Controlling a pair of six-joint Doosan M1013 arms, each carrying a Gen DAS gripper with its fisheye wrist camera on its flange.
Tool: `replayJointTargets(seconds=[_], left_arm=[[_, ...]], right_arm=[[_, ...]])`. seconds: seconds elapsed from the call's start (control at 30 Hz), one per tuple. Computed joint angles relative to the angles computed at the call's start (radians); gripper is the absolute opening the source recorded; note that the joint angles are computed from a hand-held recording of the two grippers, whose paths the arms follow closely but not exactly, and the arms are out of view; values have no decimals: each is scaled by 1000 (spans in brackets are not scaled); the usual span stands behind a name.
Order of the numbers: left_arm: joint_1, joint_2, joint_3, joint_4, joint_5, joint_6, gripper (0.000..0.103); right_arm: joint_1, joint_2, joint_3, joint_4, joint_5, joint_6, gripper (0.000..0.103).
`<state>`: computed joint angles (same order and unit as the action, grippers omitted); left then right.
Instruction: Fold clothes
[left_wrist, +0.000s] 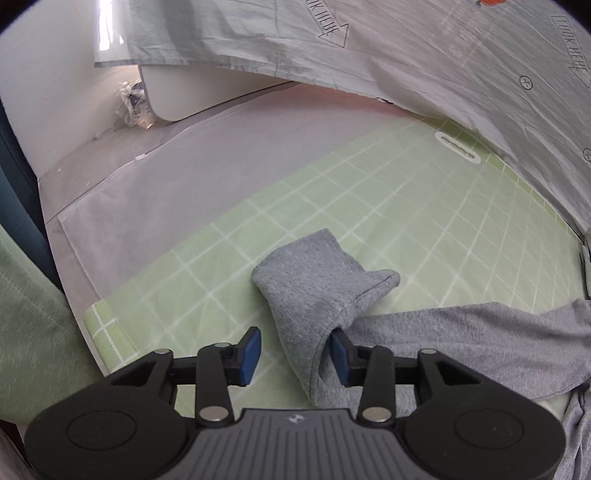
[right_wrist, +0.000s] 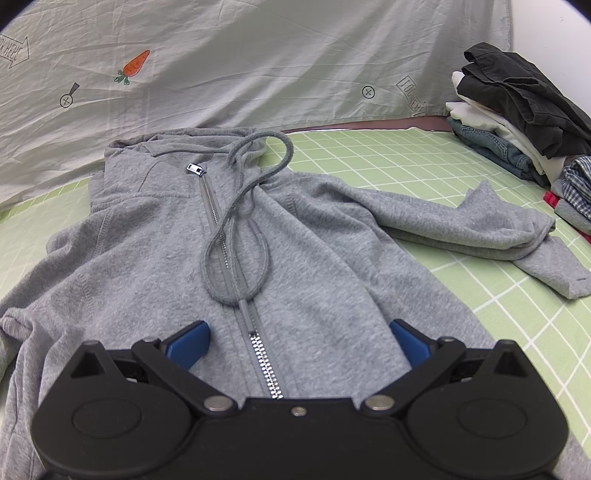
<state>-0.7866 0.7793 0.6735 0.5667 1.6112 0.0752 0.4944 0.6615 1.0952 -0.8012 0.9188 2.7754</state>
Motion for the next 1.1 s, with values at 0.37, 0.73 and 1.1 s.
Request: replayJointTargets(seconds=[0.37, 0.73, 1.1], left_arm=[[21, 99, -148, -25, 43, 313, 69], [31, -38, 118, -13, -165, 21, 18], [-8, -130, 262, 384, -411, -325, 16]], right_arm=[[0, 2, -3, -1, 3, -2, 103], [1, 5, -7, -4, 9, -2, 103], [2, 5, -8, -4, 10, -3, 103]])
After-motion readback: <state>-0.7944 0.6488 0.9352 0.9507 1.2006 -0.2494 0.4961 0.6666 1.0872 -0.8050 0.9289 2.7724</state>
